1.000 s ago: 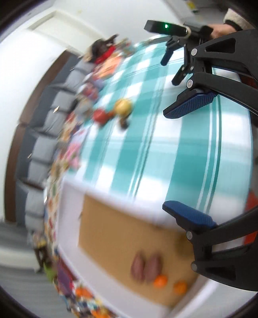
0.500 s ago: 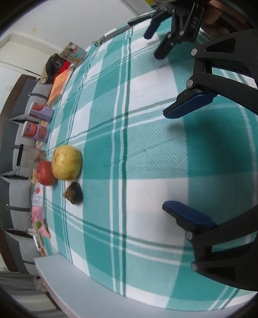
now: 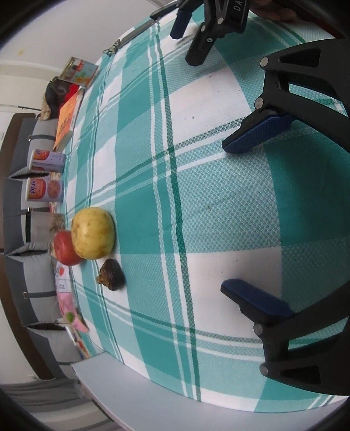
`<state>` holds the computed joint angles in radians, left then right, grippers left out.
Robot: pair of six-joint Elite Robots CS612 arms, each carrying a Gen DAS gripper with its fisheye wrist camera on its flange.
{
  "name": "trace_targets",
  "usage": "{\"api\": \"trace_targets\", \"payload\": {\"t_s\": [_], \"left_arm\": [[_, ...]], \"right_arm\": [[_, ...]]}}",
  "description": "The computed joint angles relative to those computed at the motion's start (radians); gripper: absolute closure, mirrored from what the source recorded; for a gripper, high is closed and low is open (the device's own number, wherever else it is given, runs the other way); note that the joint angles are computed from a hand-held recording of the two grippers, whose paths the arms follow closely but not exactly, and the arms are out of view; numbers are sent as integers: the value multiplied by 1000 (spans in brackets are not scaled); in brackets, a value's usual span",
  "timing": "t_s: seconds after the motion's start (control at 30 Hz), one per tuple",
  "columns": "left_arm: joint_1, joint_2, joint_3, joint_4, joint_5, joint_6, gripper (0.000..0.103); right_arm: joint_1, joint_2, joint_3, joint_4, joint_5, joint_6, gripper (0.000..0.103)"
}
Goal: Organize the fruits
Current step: 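Close the left tool on the shriveled brown fruit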
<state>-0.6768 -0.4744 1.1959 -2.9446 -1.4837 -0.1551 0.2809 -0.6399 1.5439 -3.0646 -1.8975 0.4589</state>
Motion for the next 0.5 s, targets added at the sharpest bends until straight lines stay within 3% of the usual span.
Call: {"api": "trace_targets", "payload": {"t_s": [0.27, 0.5], "left_arm": [[0, 0, 0, 0, 0, 0, 7], [2, 0, 1, -6, -10, -4, 7]], "right_arm": [[3, 2, 1, -48, 9, -27, 1], [-4, 9, -7, -15, 39, -7, 1]]}}
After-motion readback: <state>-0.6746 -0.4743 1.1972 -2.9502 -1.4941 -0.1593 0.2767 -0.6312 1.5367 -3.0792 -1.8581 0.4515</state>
